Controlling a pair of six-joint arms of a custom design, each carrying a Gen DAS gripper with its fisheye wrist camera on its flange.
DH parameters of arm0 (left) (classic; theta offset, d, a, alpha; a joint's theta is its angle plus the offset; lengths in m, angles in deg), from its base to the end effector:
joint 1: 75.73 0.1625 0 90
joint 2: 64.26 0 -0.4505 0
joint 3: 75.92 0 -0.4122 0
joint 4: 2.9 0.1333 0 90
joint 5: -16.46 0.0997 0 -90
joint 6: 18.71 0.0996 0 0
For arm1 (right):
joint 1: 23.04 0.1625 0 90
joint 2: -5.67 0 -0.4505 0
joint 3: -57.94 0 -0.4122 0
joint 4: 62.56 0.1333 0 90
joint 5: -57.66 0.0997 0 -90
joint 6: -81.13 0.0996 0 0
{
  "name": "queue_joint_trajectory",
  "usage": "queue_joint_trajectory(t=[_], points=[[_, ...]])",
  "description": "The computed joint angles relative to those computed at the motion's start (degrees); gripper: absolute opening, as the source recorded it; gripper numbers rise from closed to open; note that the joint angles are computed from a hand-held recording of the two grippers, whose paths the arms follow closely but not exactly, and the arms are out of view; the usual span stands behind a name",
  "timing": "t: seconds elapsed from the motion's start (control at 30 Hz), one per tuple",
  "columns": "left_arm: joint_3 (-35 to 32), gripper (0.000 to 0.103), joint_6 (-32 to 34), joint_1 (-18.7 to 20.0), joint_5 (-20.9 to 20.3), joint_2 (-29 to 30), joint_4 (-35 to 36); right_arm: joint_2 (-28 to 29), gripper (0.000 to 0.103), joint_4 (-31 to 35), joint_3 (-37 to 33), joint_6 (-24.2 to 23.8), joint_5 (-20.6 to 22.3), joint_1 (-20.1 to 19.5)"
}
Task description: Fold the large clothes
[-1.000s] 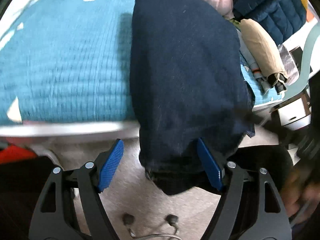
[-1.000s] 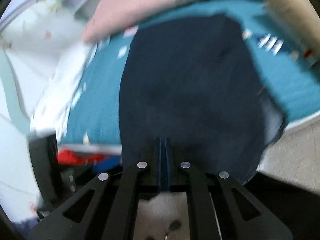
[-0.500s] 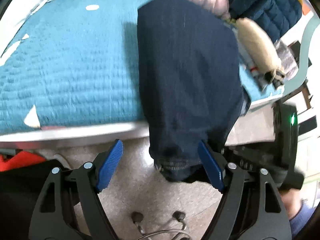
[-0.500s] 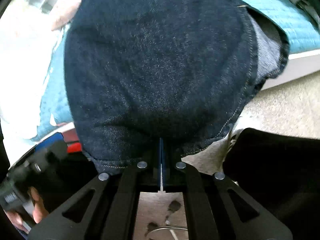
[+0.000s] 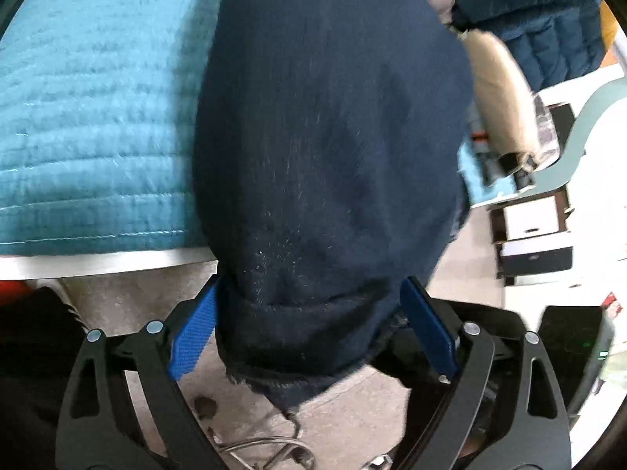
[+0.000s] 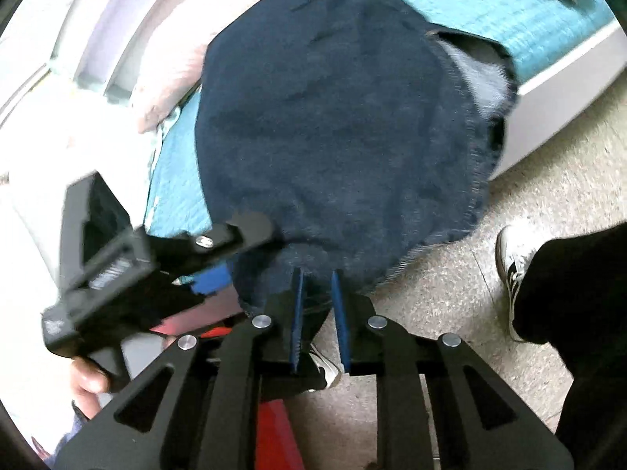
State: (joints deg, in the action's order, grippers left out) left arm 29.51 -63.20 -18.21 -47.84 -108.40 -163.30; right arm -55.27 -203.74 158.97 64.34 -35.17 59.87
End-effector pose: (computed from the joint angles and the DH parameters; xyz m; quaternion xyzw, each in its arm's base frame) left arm -0.1916 -0.6296 0.0419 -0.1192 0.9647 -0.1986 0.1254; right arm 0.0470 -0.6620 0.2124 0.0817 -0.9917 0.0894 0.0440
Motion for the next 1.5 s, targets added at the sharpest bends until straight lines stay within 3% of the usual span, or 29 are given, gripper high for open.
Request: queue_joint_trajectory(t=[0.13, 0.2, 0.27, 0.3, 0.4, 0.57, 0.77, 1.03, 1.17, 1.4, 1.47, 1.5], points=[[-0.72, 0.085, -2.61, 1.01, -1.84, 1.35, -0.32, 0.63, 0.02, 0.44, -1.35, 5.06, 2.96, -0.97], [-1.56, 0.065, -2.92, 0.38, -0.31, 1.08, 3.05, 0.91, 0.029, -0.69, -1.14, 8.27, 6.18, -1.49], [-0.49, 0.052, -4.21, 0.92, -2.45, -0.1, 1.58, 0.97, 0.05, -1.58, -1.09, 13.23, 9.15, -2.31], [-0.1, 0.046, -4.9, 1.32, -4.0, -0.52, 0.38, 0.8, 0.052, -1.75, -0.86, 15.57, 11.04, -2.84], [0.1, 0.039, -6.5, 1.49, -6.05, -1.49, -0.03, 0.02, 0.06, -1.88, 0.02, 21.12, 14.64, -3.93], [0.65, 0.038, -9.18, 0.56, -8.17, -3.86, -0.65, -0.01, 0.064, -0.51, 1.0, 28.81, 20.54, -5.43], [-0.47, 0.037, -14.0, 0.39, -10.72, -4.74, -0.44, 1.05, 0.071, -5.42, 2.35, 40.08, 30.4, -7.44], [-3.67, 0.037, -14.43, -0.57, -11.2, -4.93, 1.85, 4.87, 0.074, -11.09, 1.89, 49.22, 40.85, -9.03], [-4.27, 0.037, -14.79, -0.85, -11.07, -4.52, 1.62, 7.44, 0.077, -13.61, 0.31, 52.56, 43.35, -8.99], [-4.4, 0.037, -16.21, -0.65, -11.84, -4.23, 0.23, 9.78, 0.081, -15.02, -2.76, 54.04, 42.67, -8.05], [-4.76, 0.038, -16.4, -0.62, -12.03, -4.19, 0.5, 9.3, 0.081, -14.04, -2.64, 52.19, 42.62, -8.02], [-5.02, 0.038, -17.06, -0.54, -12.29, -4.16, 0.98, 9.06, 0.081, -14.35, -2.17, 53.77, 43.2, -8.26]])
